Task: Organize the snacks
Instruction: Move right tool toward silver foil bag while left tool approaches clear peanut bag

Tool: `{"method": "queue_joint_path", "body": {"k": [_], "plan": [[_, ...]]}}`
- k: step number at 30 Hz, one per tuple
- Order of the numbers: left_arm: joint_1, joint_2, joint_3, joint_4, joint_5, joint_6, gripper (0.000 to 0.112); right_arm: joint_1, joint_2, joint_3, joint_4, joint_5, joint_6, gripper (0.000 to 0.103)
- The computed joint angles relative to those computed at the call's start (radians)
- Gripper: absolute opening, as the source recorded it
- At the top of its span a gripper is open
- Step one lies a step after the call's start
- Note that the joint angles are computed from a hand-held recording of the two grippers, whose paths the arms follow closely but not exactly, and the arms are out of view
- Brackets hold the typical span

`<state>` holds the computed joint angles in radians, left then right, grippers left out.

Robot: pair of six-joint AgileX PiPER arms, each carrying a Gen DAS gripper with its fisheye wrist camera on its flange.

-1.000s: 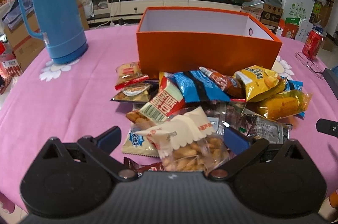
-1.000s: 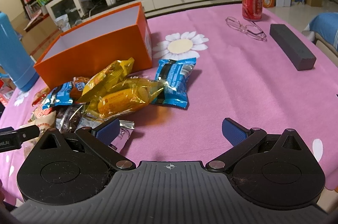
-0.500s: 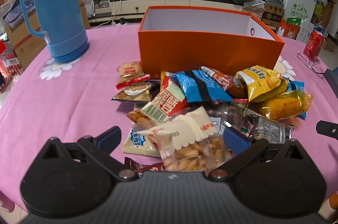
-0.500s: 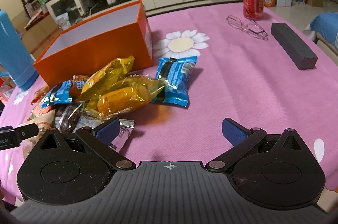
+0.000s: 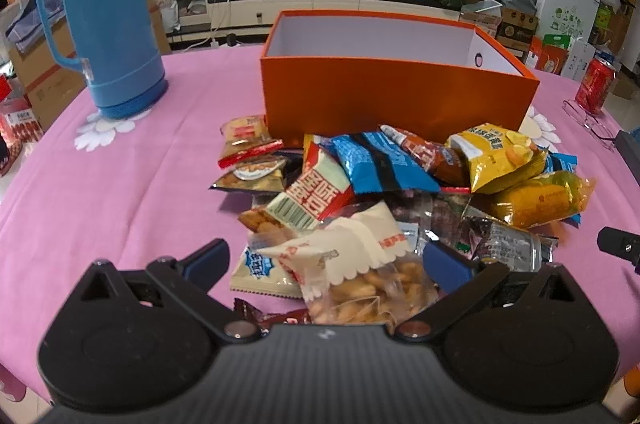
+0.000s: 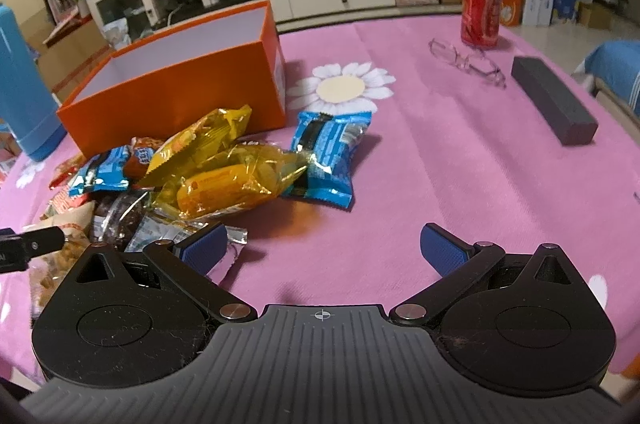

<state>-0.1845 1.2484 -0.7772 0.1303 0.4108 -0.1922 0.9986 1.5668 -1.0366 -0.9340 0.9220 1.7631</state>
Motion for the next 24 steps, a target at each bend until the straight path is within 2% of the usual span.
{"method": "queue_joint_path", "body": {"k": [4, 14, 24], "plan": [[0.002, 0.009, 0.003, 0.017, -0.015, -0.013, 0.103, 0.006, 0.011, -0.009, -0.015, 0.022, 0.002, 0.093], [0.019, 0.034, 0.016, -0.063, -0.064, 0.092, 0.102, -0.043, 0.02, 0.011, -0.023, -0.093, 0.041, 0.093], [0.091, 0.062, 0.007, -0.402, -0.073, 0.443, 0.102, -0.059, 0.069, -0.029, -0.019, -0.148, 0.003, 0.093]]}}
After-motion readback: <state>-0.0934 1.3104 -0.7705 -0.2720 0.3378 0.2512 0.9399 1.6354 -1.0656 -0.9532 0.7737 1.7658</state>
